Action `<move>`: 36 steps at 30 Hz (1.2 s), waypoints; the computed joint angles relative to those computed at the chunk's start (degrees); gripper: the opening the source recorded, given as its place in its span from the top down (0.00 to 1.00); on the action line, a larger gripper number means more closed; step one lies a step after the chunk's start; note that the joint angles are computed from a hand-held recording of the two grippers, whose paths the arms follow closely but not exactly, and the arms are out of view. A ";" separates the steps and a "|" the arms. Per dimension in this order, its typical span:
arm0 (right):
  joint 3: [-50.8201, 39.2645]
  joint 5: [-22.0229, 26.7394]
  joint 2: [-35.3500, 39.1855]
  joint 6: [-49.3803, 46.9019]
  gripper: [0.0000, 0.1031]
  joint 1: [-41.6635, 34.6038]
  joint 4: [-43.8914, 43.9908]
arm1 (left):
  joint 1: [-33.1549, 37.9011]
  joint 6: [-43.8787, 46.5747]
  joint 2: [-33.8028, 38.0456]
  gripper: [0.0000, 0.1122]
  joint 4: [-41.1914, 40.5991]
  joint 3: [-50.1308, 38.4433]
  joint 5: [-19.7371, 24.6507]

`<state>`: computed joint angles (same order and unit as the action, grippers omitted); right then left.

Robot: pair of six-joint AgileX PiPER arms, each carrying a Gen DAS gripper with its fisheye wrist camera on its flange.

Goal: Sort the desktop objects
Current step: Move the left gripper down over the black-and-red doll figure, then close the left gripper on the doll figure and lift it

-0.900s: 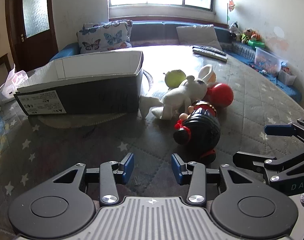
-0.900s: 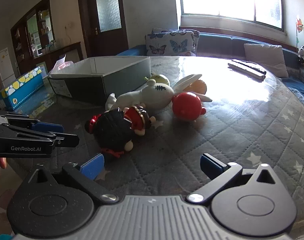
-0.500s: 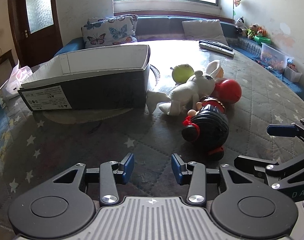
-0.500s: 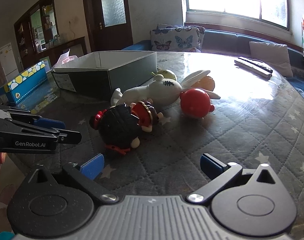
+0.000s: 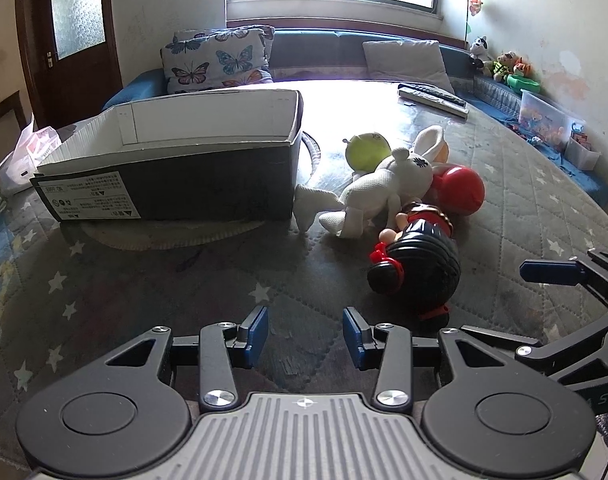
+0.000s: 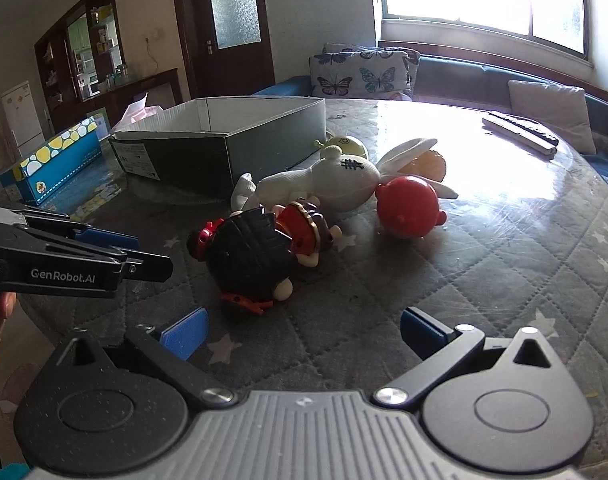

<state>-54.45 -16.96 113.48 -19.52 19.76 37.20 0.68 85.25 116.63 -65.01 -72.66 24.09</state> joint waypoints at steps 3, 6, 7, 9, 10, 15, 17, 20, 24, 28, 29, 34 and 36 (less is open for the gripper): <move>-0.55 0.50 0.28 1.50 0.00 -0.43 -1.77 | 0.46 -1.56 0.33 0.61 1.14 -1.05 1.28; -1.25 1.31 0.63 2.30 0.00 -0.85 -3.23 | 0.80 -2.11 0.53 0.61 1.40 -1.70 2.24; -1.50 1.57 0.77 2.43 0.00 -0.97 -3.58 | 0.91 -2.64 0.63 0.61 1.80 -2.03 2.68; -2.09 1.92 1.11 2.91 0.00 -1.22 -4.37 | 1.14 -3.16 0.83 0.61 2.13 -2.68 3.49; -2.23 2.06 1.24 3.94 0.00 -1.35 -5.52 | 1.28 -3.66 0.86 0.61 2.34 -3.01 4.00; -3.69 3.26 2.06 6.67 0.00 -1.86 -9.76 | 2.11 -4.18 0.96 0.61 2.82 -4.77 8.51; -4.43 3.78 2.41 8.08 0.00 -2.21 -11.77 | 2.54 -4.32 0.96 0.61 2.91 -5.64 10.83; -5.57 4.46 2.96 13.10 0.01 -2.84 -17.64 | 2.82 -4.62 0.86 0.61 2.93 -6.75 13.73; -7.94 6.09 4.04 16.42 0.06 -3.38 -22.44 | 2.61 -6.46 2.14 0.61 5.11 -10.15 18.32; -10.08 7.18 5.08 20.02 0.07 -3.77 -27.15 | 1.81 -9.89 4.34 0.61 8.17 -14.53 21.04; -10.46 7.18 5.31 20.41 0.07 -3.85 -27.74 | 1.61 -11.10 5.12 0.61 9.21 -15.89 21.80; -13.53 9.03 6.93 26.85 0.07 -4.51 -35.45 | 1.07 -19.10 9.77 0.61 14.09 -24.27 27.86; -14.45 9.56 7.53 33.41 0.08 -4.84 -42.48 | 0.75 -20.65 11.10 0.61 15.10 -26.69 28.87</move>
